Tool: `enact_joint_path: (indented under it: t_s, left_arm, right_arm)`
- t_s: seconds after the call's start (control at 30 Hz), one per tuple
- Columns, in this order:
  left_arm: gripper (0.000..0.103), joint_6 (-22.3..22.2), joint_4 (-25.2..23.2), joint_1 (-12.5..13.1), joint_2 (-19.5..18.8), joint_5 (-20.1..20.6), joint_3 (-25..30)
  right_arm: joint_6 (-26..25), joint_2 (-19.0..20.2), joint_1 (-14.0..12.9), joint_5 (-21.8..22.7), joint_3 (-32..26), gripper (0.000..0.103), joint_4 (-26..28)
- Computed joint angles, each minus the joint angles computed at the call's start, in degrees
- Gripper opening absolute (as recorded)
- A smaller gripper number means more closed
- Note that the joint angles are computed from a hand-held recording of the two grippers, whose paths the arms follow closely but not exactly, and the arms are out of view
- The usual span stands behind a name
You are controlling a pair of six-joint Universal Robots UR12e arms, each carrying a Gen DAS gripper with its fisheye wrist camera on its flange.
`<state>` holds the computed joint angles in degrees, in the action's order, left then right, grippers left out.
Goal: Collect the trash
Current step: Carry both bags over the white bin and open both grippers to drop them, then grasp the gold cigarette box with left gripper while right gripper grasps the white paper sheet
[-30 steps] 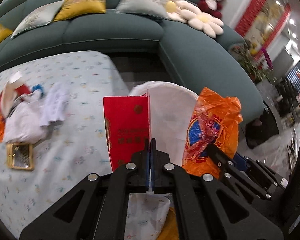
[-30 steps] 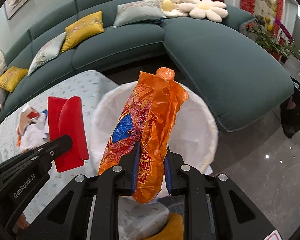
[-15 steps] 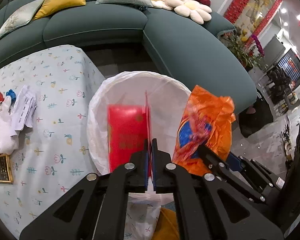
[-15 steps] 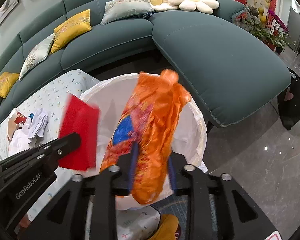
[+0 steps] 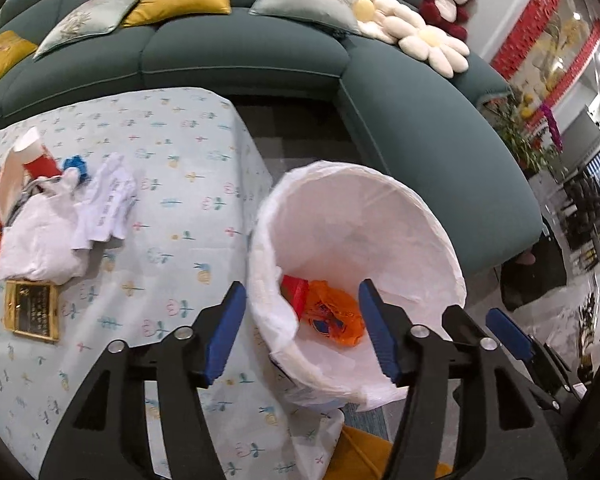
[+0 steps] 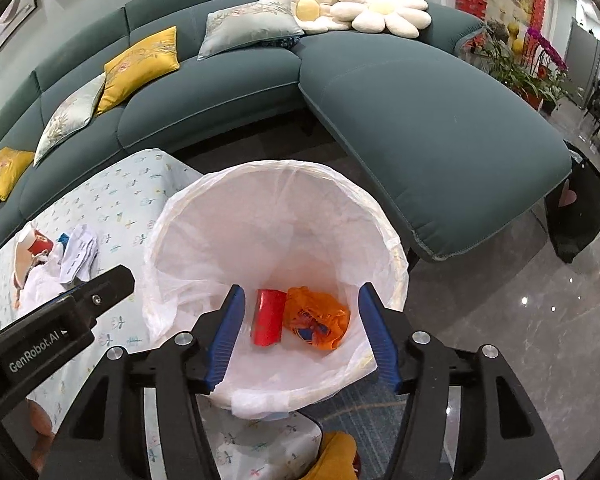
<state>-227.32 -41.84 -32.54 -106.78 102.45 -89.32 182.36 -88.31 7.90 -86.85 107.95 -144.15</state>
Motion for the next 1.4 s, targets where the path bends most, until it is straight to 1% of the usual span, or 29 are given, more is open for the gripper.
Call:
enact_joint_path:
  t_s: [0.13, 0.33, 0.43, 0.47, 0.6, 0.8, 0.87, 0.97, 1.07, 1.13, 1.27, 1.4]
  left_arm:
    - [0.059, -0.5, 0.1, 0.0, 1.5, 1.3, -1.5]
    - [0.064, -3.4, -0.2, 0.4, 4.3, 2.9, -4.4]
    - [0.068, -4.7, -0.6, 0.6, 5.9, 4.2, -6.2]
    - [0.070, -5.2, -1.0, 0.7, 6.6, 4.9, -6.9]
    - [0.071, -7.5, -2.6, 1.2, 9.1, 6.6, -9.9]
    - [0.078, -10.7, -5.9, 2.3, 12.5, 9.1, -14.1]
    - [0.086, -12.0, -7.7, 2.8, 13.5, 9.7, -15.3]
    - [0.087, -12.6, -8.8, 3.5, 14.5, 10.5, -16.9]
    - [0.087, -11.9, -9.0, 4.7, 15.3, 9.2, -18.6]
    - [0.088, -11.2, -8.3, 5.6, 15.7, 7.9, -19.7]
    - [0.088, -8.6, -7.5, 7.2, 15.6, 5.5, -20.7]
    - [0.088, -6.3, -7.1, 8.2, 14.9, 4.0, -20.9]
  right_arm:
    - [-0.4, -0.5, 1.2, -0.1, -0.1, 0.060, 0.1]
    - [-1.4, -1.1, 3.5, -0.6, -0.2, 0.062, 0.2]
    - [-1.6, -1.3, 4.6, -0.8, -0.3, 0.064, 0.4]
    - [-1.7, -1.4, 5.1, -0.9, -0.2, 0.066, 0.4]
    - [-2.8, -1.3, 6.9, -1.2, -0.3, 0.066, 1.1]
    - [-3.9, -0.8, 9.6, -0.8, -0.5, 0.067, 2.4]
    - [-4.2, -0.5, 10.4, -0.6, -0.7, 0.067, 2.8]
    - [-4.5, 0.1, 11.5, -0.4, -1.1, 0.067, 3.3]
    - [-4.3, 0.8, 12.3, -0.1, -1.5, 0.067, 3.9]
    - [-4.1, 1.4, 12.8, 0.2, -2.1, 0.067, 4.4]
    - [-4.1, 2.8, 13.5, 0.2, -3.1, 0.067, 4.7]
    - [-3.8, 4.2, 14.2, 0.3, -4.2, 0.067, 5.0]
